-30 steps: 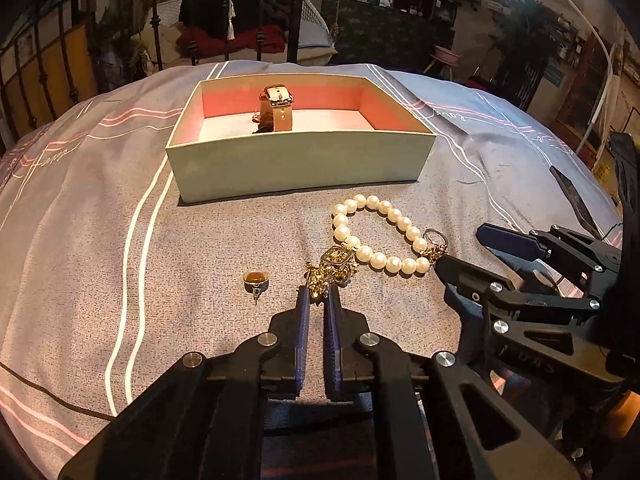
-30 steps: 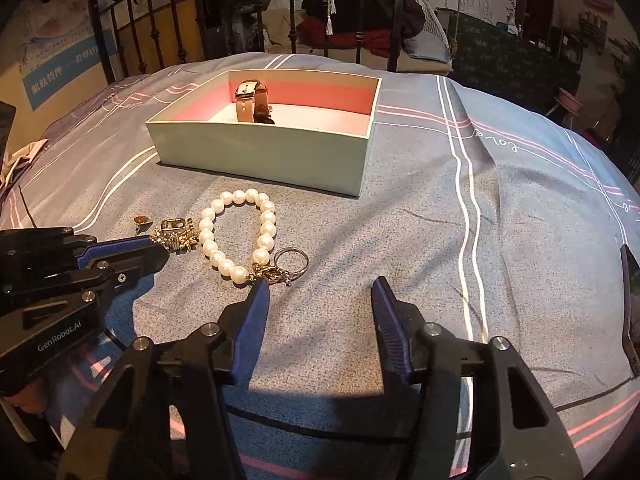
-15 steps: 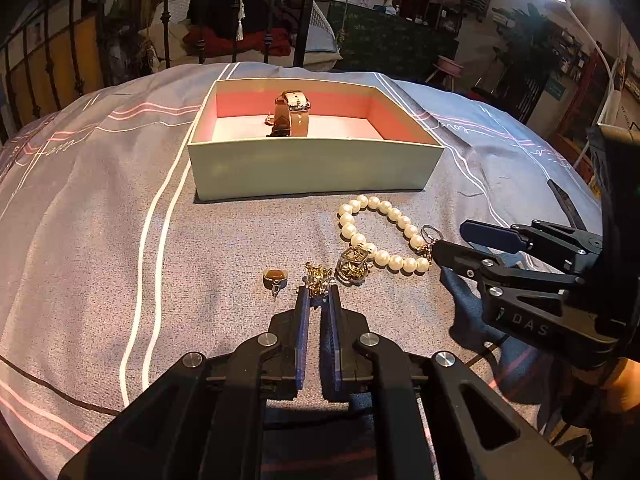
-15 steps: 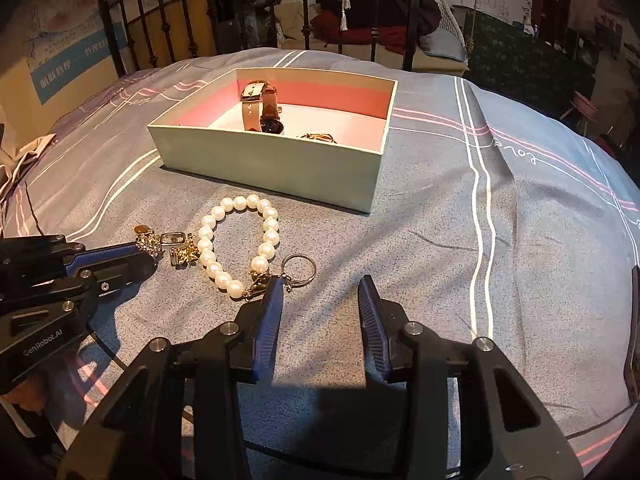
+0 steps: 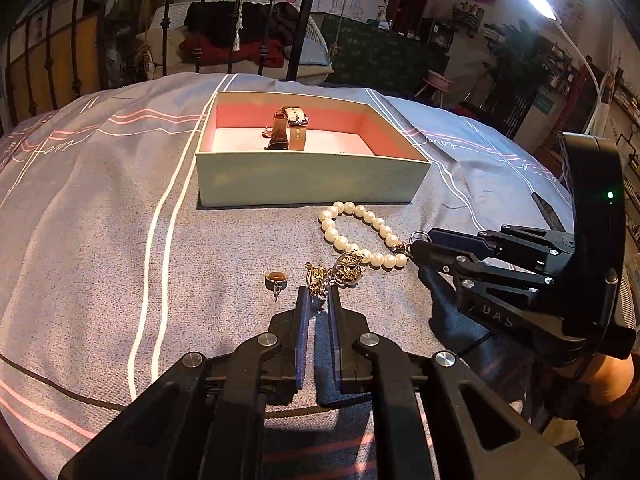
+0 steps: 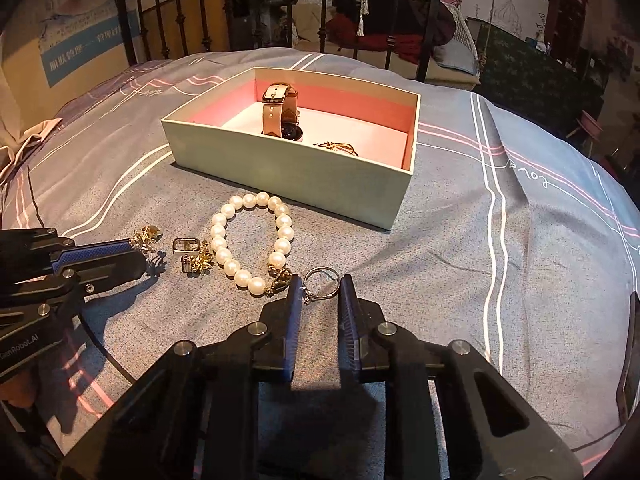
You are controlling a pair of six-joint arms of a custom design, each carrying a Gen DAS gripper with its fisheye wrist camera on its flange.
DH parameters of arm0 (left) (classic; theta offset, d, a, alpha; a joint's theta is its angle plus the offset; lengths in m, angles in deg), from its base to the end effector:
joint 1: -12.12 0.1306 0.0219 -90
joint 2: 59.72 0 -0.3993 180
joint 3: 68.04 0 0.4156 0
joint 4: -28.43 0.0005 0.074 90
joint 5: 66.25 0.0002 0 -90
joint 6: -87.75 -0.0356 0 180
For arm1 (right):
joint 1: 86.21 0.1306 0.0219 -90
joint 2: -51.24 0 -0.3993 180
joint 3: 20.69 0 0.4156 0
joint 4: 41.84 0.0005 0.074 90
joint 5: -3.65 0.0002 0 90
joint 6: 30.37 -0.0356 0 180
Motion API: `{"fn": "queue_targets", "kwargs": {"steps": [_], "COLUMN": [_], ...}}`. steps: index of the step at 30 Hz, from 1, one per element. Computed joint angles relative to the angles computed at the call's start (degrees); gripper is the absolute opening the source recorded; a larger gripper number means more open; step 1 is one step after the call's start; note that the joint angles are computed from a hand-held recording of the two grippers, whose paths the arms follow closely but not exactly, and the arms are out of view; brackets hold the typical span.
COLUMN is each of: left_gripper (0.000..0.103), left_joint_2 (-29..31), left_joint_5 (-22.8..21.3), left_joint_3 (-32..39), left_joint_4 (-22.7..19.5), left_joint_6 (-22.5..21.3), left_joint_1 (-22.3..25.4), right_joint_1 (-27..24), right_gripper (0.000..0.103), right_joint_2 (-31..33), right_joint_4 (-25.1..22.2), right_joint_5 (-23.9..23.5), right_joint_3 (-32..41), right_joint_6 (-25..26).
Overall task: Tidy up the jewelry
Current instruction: 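Grasp a gold charm with the left tool while the right tool grasps a silver ring, then place the charm and silver ring into the box and open both tools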
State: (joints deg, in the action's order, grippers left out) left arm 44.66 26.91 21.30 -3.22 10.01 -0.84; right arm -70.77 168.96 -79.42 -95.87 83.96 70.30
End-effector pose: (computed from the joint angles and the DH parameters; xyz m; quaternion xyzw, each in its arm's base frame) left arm 0.5817 -0.1364 0.3297 0.0158 0.9290 -0.1055 0.3544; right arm 0.6555 0.1866 0.3056 -0.2392 0.9078 0.0920 0.3320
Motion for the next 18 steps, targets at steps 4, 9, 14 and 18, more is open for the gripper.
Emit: {"fn": "queue_targets", "kwargs": {"steps": [4, 9, 14, 18], "left_gripper": [0.009, 0.009, 0.009, 0.009], "left_joint_2": [-0.31, -0.24, -0.44, -0.18], "left_joint_5": [-0.18, -0.45, -0.60, -1.22], "left_joint_3": [-0.13, 0.14, 0.27, 1.28], "left_joint_4": [0.44, 0.20, 0.36, 0.15], "left_joint_6": [0.09, 0.26, 0.41, 0.12], "left_joint_1": [-0.08, -0.05, 0.08, 0.23], "right_joint_1": [-0.72, -1.28, -1.18, -1.14], "right_gripper": [0.021, 0.021, 0.021, 0.021], "right_joint_2": [-2.24, -3.84, -4.43, -4.69], "right_joint_4": [3.18, 4.89, 5.47, 5.97], "right_joint_5": [-1.85, -3.08, -3.64, -4.19], "right_joint_3": [-3.24, -5.05, -5.06, -5.07], "right_joint_6": [-2.23, -4.04, -4.22, -4.52]}}
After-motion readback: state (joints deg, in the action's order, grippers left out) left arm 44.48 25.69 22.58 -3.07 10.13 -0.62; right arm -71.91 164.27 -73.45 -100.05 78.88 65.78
